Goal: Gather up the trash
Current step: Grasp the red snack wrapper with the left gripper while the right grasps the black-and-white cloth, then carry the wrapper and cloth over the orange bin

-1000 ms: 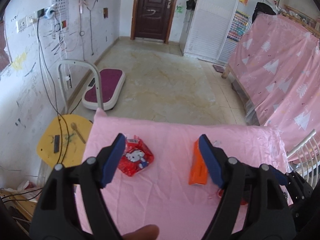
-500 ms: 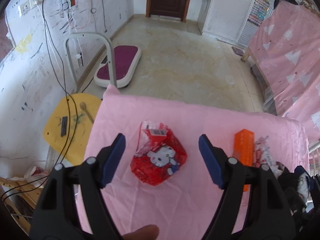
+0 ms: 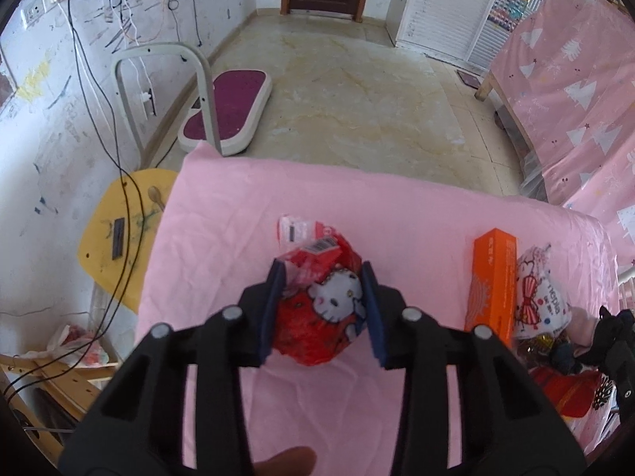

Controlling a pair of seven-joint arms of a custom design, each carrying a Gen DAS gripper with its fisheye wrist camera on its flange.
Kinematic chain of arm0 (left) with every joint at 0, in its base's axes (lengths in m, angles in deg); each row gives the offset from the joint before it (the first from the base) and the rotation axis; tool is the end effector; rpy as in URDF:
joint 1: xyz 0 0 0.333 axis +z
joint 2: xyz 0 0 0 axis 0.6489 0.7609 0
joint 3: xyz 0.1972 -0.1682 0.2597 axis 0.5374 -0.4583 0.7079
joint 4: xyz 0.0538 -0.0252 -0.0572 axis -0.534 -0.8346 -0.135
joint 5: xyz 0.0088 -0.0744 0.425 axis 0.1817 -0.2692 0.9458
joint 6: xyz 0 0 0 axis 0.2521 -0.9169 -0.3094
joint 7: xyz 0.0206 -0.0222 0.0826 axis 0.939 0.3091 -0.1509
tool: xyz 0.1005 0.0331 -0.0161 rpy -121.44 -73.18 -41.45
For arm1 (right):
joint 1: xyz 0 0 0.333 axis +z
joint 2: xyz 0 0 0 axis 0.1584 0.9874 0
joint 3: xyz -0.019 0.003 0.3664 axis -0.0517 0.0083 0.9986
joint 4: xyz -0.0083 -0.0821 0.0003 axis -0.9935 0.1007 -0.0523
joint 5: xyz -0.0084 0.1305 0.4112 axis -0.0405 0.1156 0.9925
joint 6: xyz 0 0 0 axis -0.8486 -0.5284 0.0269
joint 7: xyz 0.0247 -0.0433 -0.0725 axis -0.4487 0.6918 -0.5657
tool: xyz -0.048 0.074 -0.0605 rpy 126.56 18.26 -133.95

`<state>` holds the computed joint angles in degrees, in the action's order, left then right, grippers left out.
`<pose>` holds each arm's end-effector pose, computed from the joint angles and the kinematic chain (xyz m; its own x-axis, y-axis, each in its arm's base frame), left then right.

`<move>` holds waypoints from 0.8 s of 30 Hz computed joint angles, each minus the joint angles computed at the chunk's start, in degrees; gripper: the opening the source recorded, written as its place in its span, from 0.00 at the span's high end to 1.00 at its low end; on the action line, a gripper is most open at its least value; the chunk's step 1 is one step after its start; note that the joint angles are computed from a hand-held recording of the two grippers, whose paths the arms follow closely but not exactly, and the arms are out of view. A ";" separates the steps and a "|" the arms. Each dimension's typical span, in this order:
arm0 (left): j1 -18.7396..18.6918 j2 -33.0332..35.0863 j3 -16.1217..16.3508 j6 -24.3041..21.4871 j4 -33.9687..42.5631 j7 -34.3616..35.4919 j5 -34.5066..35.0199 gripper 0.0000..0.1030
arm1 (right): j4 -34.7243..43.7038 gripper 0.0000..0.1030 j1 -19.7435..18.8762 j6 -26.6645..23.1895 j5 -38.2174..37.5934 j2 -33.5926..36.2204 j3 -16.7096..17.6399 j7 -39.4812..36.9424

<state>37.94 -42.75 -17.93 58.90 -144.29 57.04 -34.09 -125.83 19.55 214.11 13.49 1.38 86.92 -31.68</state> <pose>0.6232 -0.1057 0.5032 0.2839 -0.9544 0.0923 -0.8379 -0.2937 -0.4601 0.6058 0.0930 0.5270 0.5180 -0.8382 -0.1703 -0.6475 -0.2542 -0.7184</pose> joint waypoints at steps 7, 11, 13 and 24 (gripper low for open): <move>-0.51 -2.99 -0.67 0.85 -1.00 -3.18 3.45 0.66 | -1.25 0.76 -0.19 0.08 2.32 -2.09 -0.89 -1.71; -0.66 -4.96 -1.32 1.38 -1.59 -4.58 5.33 0.66 | -1.98 0.76 -0.18 0.18 3.67 -3.38 -1.66 -2.87; -0.81 -6.07 -1.86 1.63 -1.87 -5.27 6.44 0.66 | -2.40 0.76 -0.16 0.18 4.66 -4.15 -2.16 -3.70; -2.70 -9.54 -5.56 1.72 -0.73 -8.44 12.65 0.66 | -6.15 0.76 -0.36 0.99 10.07 -9.41 -5.73 -8.51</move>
<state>35.24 -52.30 -23.49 60.61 -145.02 48.59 -21.44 -131.98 19.19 215.11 23.56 -8.03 81.19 -40.20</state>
